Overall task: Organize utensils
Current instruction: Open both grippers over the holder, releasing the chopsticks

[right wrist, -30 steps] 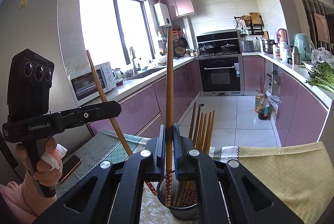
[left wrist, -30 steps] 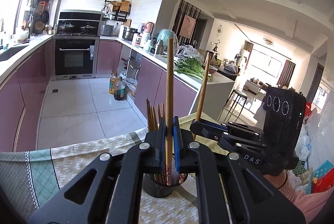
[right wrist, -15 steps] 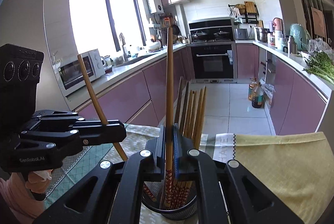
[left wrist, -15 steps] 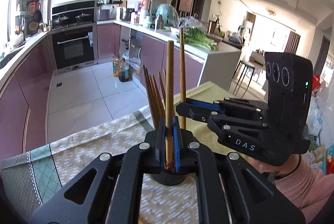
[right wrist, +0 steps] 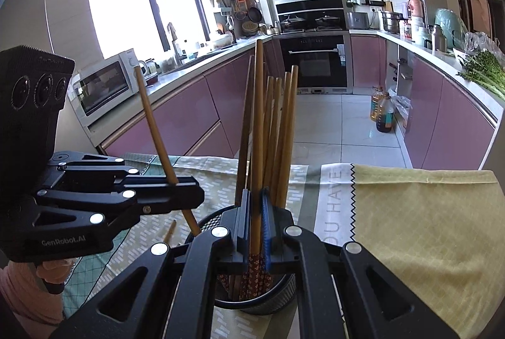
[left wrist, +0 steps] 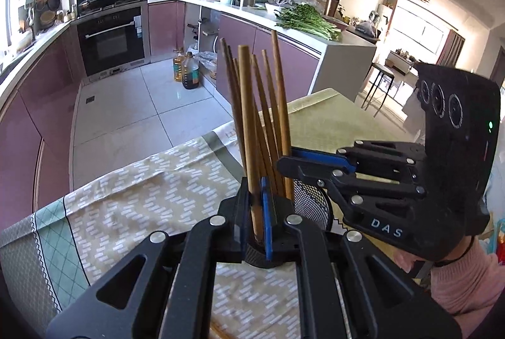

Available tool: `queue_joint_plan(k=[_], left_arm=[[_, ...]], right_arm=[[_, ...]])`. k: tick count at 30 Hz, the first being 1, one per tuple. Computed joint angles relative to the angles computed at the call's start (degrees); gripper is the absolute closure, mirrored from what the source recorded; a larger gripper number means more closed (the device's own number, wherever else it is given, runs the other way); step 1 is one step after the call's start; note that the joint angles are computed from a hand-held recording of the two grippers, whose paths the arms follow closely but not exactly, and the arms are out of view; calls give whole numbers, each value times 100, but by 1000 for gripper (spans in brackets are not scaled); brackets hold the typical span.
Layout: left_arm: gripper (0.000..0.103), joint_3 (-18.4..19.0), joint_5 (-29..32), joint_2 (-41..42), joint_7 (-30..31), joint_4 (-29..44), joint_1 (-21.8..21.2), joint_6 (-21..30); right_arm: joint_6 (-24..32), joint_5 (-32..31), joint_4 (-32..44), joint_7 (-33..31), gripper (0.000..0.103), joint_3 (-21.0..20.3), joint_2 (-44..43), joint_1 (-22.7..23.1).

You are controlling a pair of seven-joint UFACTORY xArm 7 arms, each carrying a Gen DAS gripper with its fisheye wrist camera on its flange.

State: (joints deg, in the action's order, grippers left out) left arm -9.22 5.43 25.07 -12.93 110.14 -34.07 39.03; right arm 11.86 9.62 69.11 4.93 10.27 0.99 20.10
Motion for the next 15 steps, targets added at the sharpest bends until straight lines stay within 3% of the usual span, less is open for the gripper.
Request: queue_joint_plan(k=[6,11,15], left_arm=[[81,183,285,-58,-360,-247,-81,-341],[79,284,655,-702,-923,-1377,-62,-1124],[71,410,1404,-1384,-1790,-2379,-71,-1771]], right_arm=[[-97,-241,-152,343,90,-11,-81,6],[-293,-6,-391,79,83,3,-279,49],[-482,344,-661,-292,76,-17,-526,227]])
